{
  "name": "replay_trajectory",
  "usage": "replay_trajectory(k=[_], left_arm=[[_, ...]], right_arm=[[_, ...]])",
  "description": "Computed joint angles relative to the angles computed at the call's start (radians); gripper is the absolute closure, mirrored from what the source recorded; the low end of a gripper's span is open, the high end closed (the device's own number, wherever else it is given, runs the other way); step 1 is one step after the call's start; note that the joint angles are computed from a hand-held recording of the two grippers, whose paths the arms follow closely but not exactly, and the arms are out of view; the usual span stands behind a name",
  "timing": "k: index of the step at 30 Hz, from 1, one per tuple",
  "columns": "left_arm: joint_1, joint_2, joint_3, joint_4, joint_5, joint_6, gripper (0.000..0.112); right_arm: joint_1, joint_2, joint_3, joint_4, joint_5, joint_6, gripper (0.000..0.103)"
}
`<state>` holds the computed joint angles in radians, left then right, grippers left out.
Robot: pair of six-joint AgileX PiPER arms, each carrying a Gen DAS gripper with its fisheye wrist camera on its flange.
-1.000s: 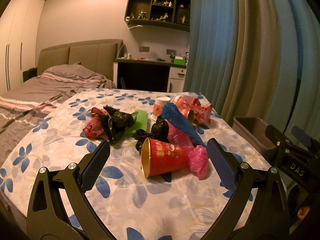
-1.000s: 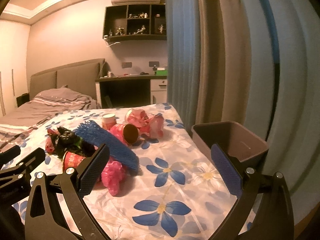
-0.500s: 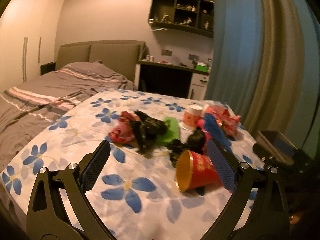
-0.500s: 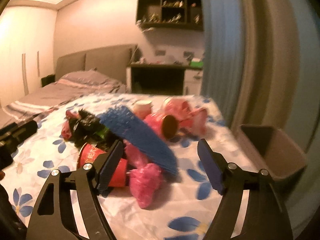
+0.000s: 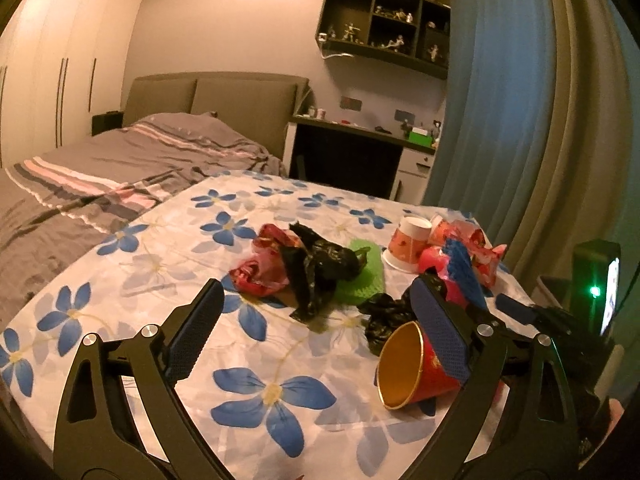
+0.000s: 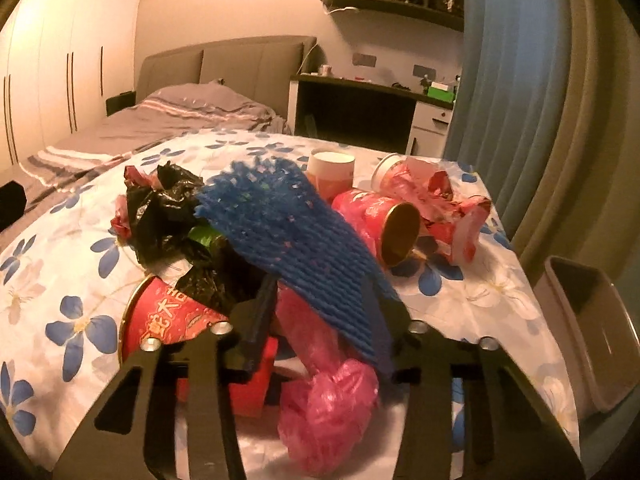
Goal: Collect trash
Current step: 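Reach the right gripper to the blue mesh sleeve and close on it, then carry the blue mesh sleeve to the grey bin and open the right gripper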
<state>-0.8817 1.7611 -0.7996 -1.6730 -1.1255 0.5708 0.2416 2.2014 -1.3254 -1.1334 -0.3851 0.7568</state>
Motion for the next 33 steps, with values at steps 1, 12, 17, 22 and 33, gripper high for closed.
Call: replay_trajectory(k=[1, 12, 17, 22, 33], left_arm=[[0.007, 0.004, 0.000, 0.010, 0.009, -0.004, 0.020], [0.056, 0.081, -0.098, 0.123, 0.131, 0.050, 0.023], [0.118, 0.145, -0.208, 0.149, 0.230, 0.124, 0.032], [0.176, 0.217, -0.342, 0.109, 0.327, 0.269, 0.053], [0.256, 0.280, -0.457, -0.031, 0.463, 0.441, 0.112]], right_arm=[[0.002, 0.007, -0.010, -0.008, 0.002, 0.007, 0.075], [-0.101, -0.046, 0.082, 0.123, -0.165, -0.105, 0.098], [-0.175, -0.075, 0.123, 0.092, -0.227, -0.069, 0.098], [-0.223, -0.083, 0.132, 0.053, -0.261, -0.033, 0.098], [-0.270, -0.067, 0.110, 0.005, -0.290, 0.011, 0.098]])
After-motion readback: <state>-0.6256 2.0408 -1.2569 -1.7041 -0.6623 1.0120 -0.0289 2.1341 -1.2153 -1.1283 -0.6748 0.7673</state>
